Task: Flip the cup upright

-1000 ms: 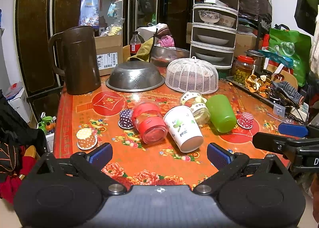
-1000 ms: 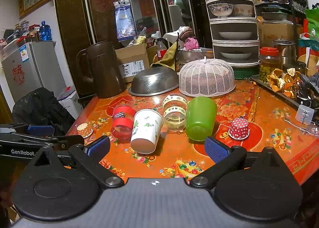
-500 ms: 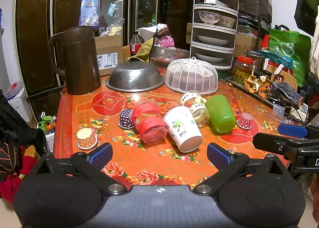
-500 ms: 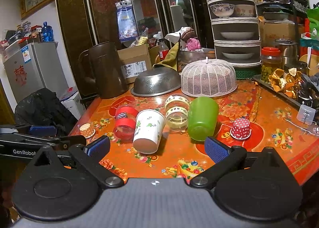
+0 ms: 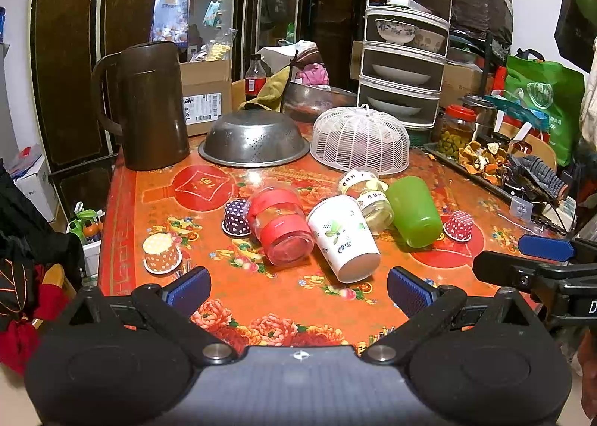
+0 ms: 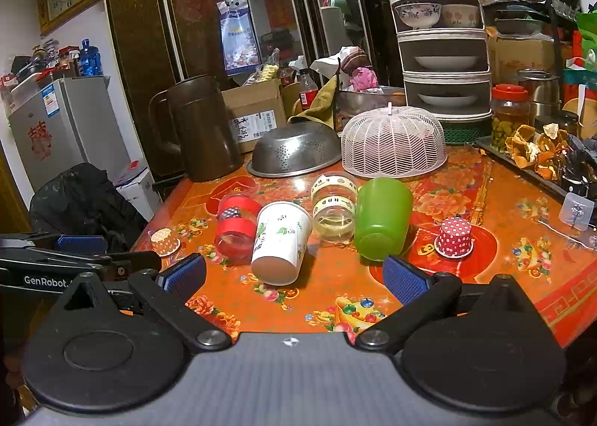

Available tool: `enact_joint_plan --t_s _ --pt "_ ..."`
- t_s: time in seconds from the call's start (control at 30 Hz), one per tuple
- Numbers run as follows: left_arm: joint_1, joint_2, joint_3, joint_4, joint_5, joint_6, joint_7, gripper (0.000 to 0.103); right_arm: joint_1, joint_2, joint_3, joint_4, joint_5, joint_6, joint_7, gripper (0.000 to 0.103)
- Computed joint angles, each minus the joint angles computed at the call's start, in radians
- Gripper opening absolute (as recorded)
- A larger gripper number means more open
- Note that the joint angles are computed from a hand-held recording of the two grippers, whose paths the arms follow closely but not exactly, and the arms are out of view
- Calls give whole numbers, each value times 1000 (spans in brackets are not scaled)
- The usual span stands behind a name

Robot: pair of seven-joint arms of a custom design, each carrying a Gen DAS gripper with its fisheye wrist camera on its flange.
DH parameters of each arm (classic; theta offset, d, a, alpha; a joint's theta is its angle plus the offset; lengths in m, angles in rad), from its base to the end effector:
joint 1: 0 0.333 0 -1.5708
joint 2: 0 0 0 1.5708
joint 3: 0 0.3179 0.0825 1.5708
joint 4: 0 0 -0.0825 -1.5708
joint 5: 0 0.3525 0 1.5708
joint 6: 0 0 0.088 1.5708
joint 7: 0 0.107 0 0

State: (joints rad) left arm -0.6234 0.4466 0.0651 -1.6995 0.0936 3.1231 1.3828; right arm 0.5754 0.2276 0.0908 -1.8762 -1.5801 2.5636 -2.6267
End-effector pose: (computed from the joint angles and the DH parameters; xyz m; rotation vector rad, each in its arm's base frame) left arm 0.5764 -0.3794 0.4746 -1.2630 2.0915 -1.1511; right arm 0.4772 0.3898 0.4468 -1.3514 1.6350 -0.8251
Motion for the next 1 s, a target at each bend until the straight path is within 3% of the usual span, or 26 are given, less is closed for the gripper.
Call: enact_joint_plan --t_s 0.33,1.0 --pt "24 6 -29 11 -9 -14 10 102 0 1 -1 0 6 1 -3 102" --pt "21 8 -28 15 -4 -18 5 102 -1 0 -1 -2 10 4 -4 102"
